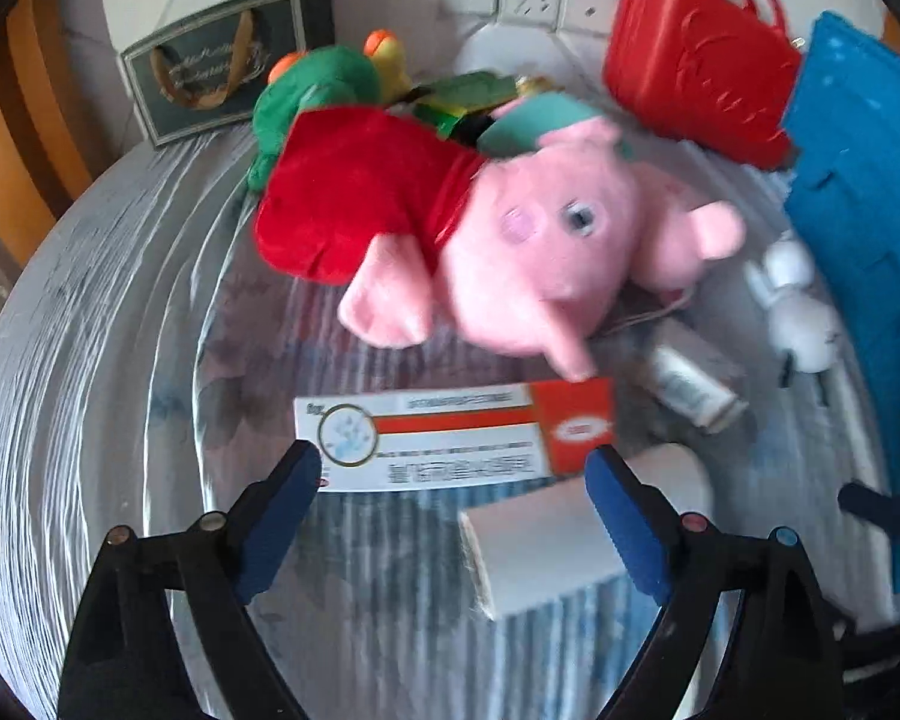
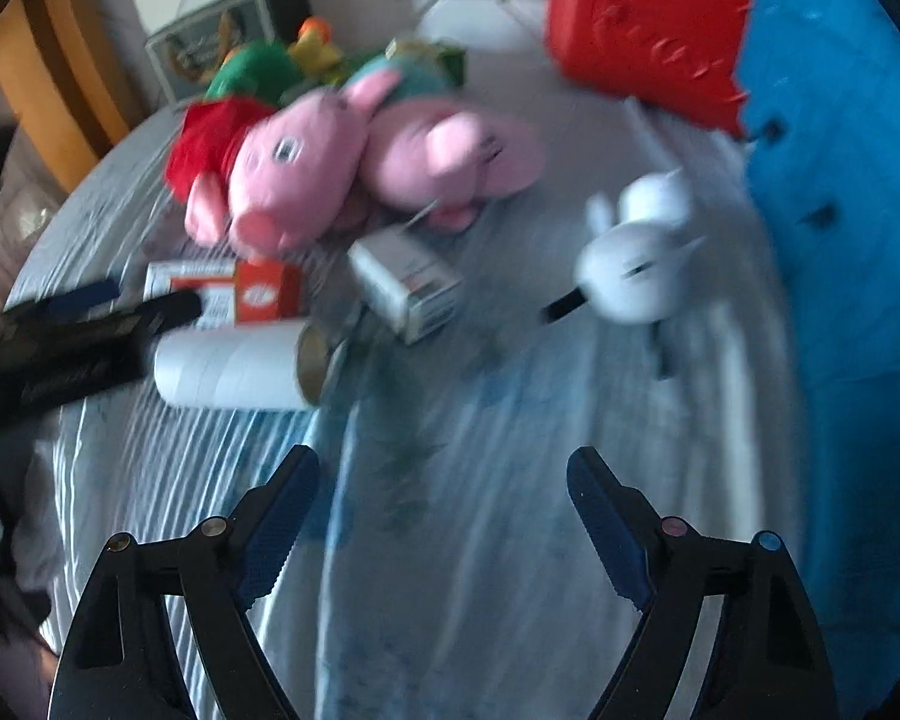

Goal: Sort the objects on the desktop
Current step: 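Reach the left tool toward the white paper roll while the right tool approaches the white medicine box, then grasp the white paper roll with the left tool while the right tool grasps the white medicine box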

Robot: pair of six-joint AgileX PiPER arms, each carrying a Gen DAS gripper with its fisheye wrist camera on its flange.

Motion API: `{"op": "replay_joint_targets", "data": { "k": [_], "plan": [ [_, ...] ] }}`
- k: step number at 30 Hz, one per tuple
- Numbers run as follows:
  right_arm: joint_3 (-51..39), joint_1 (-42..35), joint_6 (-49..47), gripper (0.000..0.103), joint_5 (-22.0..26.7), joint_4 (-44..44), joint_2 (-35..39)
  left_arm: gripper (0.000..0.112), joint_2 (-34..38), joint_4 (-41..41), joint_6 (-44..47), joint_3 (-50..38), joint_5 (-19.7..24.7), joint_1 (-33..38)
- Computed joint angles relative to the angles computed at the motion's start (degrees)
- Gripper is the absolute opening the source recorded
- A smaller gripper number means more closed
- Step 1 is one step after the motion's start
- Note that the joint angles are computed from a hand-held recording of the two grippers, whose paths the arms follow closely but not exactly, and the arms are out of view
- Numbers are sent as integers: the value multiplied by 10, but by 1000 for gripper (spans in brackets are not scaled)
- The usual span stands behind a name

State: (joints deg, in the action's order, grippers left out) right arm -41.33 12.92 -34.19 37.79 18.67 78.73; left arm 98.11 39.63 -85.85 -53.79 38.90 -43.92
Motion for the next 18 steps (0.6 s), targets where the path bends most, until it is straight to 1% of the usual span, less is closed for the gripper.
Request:
{"op": "replay_joint_targets", "data": {
  "k": [2,4,5,6,8,9,10,11,12,14,17,18],
  "plan": [
    [8,25,13,86,-22,-2,23,91,-8,-4,-16,28,-37,9],
    [5,44,19,86,-40,5,51,91,-30,-18,-26,60,-80,15],
    [2,51,23,86,-46,6,60,91,-38,-24,-24,70,-90,13],
    [-2,65,43,86,-63,-7,73,91,-44,-24,-29,77,-93,6],
    [-7,80,79,86,-87,-33,87,91,-51,-18,-42,82,-84,-18],
    [-13,80,77,86,-96,-27,95,91,-50,-32,-23,81,-88,-25],
    [-19,77,69,86,-102,-16,103,91,-49,-53,4,75,-82,-29],
    [-26,73,50,86,-104,3,111,91,-37,-56,14,62,-65,-43],
    [-35,67,29,86,-101,23,118,91,-29,-47,10,54,-55,-54],
    [-45,59,24,86,-95,26,116,91,-9,-45,17,28,-33,-67],
    [-44,21,-28,86,-73,60,89,91,9,-36,34,-2,-32,-60],
    [-45,2,-47,86,-61,66,79,91,28,-45,61,-26,-24,-55]
  ]
}}
